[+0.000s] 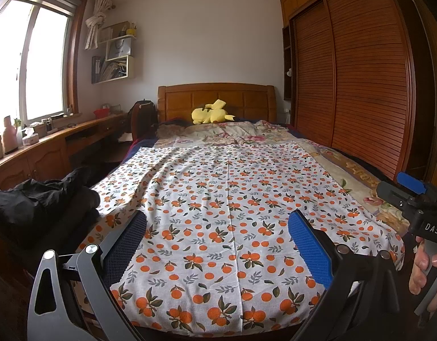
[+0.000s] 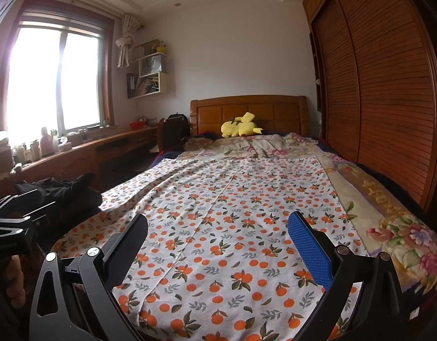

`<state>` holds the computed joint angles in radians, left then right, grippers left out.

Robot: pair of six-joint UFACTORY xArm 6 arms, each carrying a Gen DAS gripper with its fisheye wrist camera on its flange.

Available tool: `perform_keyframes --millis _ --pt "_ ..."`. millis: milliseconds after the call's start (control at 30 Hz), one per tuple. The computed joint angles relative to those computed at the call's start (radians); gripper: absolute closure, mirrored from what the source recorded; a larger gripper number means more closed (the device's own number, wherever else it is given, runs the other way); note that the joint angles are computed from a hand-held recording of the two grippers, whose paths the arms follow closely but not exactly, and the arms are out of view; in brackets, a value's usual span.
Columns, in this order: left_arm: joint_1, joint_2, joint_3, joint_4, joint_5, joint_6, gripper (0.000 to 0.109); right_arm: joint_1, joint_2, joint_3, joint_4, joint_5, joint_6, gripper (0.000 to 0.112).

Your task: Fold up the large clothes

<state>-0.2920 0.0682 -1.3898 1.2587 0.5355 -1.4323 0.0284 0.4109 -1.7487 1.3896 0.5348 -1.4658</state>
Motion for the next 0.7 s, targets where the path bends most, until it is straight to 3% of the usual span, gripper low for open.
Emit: perform_keyframes --millis 700 --pt "0.000 0.002 -0.001 0.009 -0.005 -0.004 0.008 0.003 -0.003 0.007 0.006 -0.004 -0.004 0.017"
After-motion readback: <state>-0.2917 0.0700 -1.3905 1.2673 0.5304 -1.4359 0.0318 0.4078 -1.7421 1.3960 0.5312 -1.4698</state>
